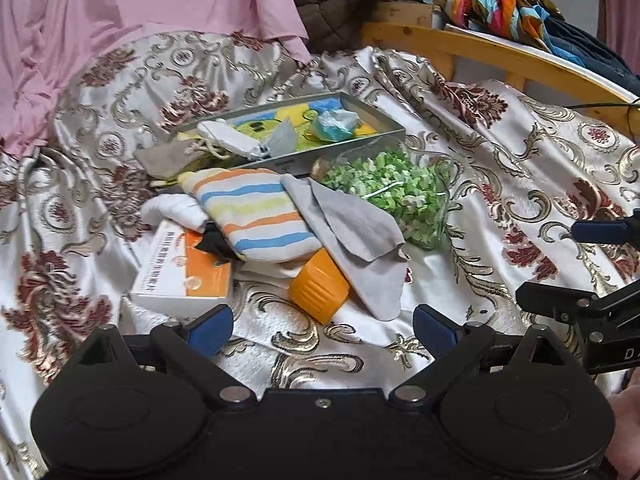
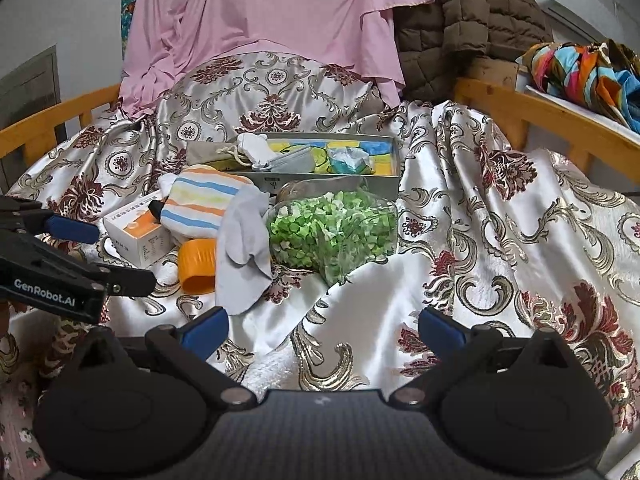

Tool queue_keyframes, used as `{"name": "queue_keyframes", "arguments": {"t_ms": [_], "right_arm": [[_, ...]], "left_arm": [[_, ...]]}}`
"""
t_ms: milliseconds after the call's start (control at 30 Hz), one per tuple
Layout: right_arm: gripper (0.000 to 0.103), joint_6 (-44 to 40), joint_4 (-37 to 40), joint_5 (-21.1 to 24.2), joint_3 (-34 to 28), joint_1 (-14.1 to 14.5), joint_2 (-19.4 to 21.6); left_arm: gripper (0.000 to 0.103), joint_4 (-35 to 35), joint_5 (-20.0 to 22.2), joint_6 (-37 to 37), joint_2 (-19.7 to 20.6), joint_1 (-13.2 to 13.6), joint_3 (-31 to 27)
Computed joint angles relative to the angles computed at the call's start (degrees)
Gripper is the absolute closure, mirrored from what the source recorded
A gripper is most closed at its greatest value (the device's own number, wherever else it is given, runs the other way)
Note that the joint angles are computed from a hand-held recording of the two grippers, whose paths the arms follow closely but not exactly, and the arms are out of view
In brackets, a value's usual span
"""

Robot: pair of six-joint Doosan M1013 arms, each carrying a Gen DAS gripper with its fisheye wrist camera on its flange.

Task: Organize soft objects
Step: 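Grasp the orange silicone piece with the left tool while the right tool grasps the grey cloth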

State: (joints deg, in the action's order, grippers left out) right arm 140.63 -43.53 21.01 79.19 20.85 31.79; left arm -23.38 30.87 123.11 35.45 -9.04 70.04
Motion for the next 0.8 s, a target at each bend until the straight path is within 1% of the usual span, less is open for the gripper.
{"name": "queue_keyframes", "arguments": {"t_ms": [100, 200, 367, 433, 500, 567, 633, 800], "right_arm": [[0.0, -0.8, 0.4, -0.6, -0.6, -0.2, 0.4], [0.0, -0.1, -1.3, -1.3, -1.3, -0.4, 0.9], [0.0, -1.4, -2.3, -1.8, -2.9, -0.6, 2.2], [0.0, -2.5, -1.7, -2.4, -3.4, -0.7, 2.6], [0.001, -5.4, 1.3, -4.1, -3.6, -1.1, 2.8], [0.006, -7.8, 4.1, -6.3, -3.7, -1.5, 3.0], [0.006, -12.3, 8.6, -8.0, -4.1, -1.8, 3.4], [0.006, -25.6, 23.2, -9.5, -5.9, -2.7, 4.7]], "left_arm": [[0.006, -2.6, 2.0, 0.2, 0.9, 0.6, -1.3], [0.006, -2.8, 3.7, -2.1, 1.7, 0.9, -2.6], [0.006, -4.9, 4.8, -2.5, 2.6, 1.2, -4.0], [0.007, -6.1, 5.7, -2.0, 3.1, 1.4, -4.8], [0.008, -7.2, 7.2, -2.7, 3.8, 1.8, -6.0], [0.009, -8.3, 8.8, -3.9, 4.6, 2.1, -7.3], [0.011, -9.6, 10.6, -4.8, 5.4, 2.5, -8.6], [0.017, -13.6, 15.4, -6.7, 7.5, 3.5, -11.6]]}}
